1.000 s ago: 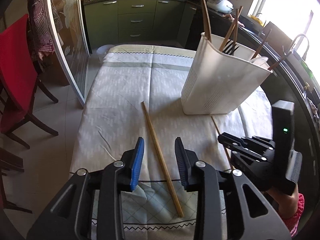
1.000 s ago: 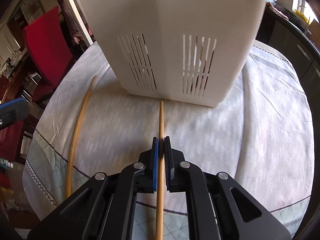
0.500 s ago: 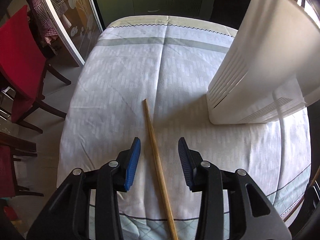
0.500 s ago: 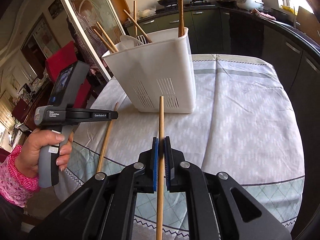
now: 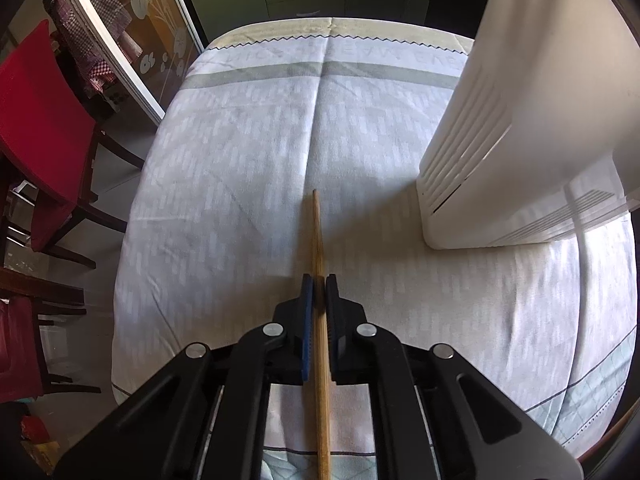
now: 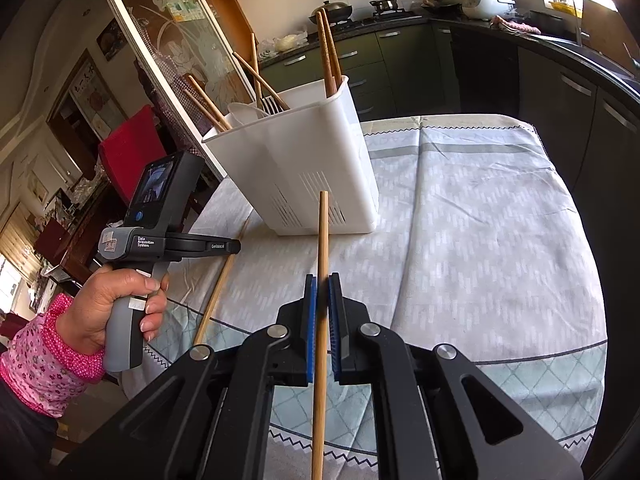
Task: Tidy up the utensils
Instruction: 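Lift both chopsticks upright over the white holder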
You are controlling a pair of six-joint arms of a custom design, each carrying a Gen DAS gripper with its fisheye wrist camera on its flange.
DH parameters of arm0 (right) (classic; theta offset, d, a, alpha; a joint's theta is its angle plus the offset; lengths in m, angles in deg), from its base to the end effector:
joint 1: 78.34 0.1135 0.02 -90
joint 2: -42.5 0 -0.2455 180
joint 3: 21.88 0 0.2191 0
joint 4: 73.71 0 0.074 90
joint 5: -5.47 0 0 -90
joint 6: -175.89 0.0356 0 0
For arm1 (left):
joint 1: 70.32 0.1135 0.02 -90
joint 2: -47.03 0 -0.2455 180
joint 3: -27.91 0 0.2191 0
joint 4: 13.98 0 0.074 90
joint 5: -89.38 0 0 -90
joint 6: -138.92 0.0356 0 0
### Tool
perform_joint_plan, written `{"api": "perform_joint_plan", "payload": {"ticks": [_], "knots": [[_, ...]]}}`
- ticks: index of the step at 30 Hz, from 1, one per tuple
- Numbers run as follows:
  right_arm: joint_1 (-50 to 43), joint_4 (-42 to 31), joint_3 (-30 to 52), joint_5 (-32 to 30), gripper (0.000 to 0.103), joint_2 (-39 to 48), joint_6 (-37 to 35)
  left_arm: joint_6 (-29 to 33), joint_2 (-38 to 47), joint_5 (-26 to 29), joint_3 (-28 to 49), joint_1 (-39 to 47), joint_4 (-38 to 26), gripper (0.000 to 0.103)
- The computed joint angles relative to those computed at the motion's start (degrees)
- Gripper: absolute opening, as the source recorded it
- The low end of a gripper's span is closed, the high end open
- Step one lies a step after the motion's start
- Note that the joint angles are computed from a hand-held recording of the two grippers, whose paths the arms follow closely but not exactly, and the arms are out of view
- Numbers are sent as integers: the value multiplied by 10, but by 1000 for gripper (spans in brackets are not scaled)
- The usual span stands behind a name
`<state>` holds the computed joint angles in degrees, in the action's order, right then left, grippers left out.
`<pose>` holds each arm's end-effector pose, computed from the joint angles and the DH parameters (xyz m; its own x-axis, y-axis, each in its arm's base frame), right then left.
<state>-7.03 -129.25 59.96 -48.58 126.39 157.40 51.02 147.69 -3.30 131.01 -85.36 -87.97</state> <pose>0.1057 0.2471 0.2630 -0.7174 0.2751 -0.6400 0.0454 0.9352 0.3511 0.3085 -0.0812 0.2602 -0.9065 0.2815 -0.3146 0.2783 0.9589 0.0559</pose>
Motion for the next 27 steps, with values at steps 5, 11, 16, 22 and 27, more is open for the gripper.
{"api": "perform_joint_plan", "payload": {"ticks": [5, 11, 16, 22, 27], "knots": [[15, -19, 5, 19, 7, -14, 10, 31, -67, 23, -18, 17, 9, 6], [47, -61, 41, 58, 7, -15, 25, 86, -196, 85, -27, 53, -21, 6], [76, -110, 87, 87, 7, 2, 46, 137, -290, 139, -26, 93, -53, 6], [102, -161, 140, 108, 7, 31, 62, 180, -344, 197, -16, 142, -89, 6], [115, -186, 171, 117, 7, 48, 70, 203, -360, 237, -1, 171, -119, 6]]}}
